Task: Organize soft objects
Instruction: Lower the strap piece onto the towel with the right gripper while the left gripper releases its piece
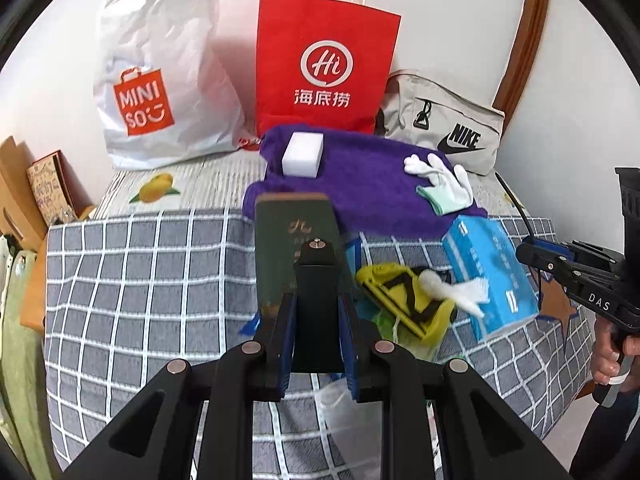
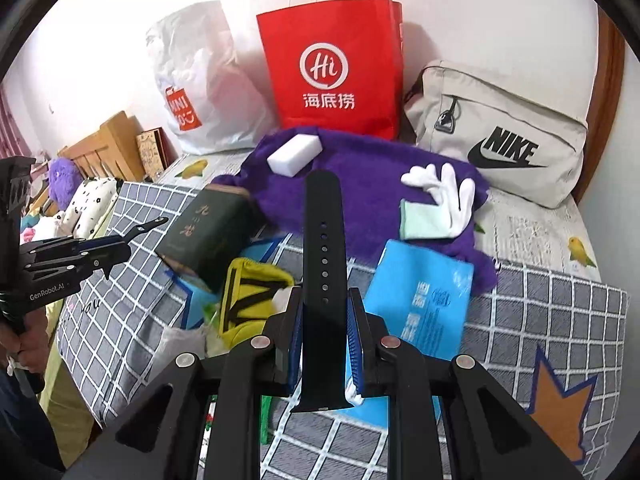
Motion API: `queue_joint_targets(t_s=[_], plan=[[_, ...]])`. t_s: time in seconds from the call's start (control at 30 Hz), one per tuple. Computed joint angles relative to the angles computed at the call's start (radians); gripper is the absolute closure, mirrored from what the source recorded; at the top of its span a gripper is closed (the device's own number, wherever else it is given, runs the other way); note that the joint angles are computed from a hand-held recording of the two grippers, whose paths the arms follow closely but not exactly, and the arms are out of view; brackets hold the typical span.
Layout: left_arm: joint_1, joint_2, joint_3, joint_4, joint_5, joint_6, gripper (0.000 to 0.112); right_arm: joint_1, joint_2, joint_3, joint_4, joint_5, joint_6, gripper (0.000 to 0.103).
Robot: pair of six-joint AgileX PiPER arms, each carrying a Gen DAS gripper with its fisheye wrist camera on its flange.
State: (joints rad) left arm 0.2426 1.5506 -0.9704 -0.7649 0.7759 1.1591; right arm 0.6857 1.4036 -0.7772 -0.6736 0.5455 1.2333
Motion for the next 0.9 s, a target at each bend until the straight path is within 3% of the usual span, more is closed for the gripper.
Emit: queue_joint_targets(t_s=[0.37,0.9], plan=[[-0.102,0.09,-0.162,0.03,0.002,-0.116,0.092,-0.184,0.039,-0.074,0.116,-0.051,-0.229,0.083],[-0.249,0.382,-0.533,0.119,0.018,-0.309,0.092,-0.418,0.221,-0.248,0.352,-0.107,-0.592,0.083]])
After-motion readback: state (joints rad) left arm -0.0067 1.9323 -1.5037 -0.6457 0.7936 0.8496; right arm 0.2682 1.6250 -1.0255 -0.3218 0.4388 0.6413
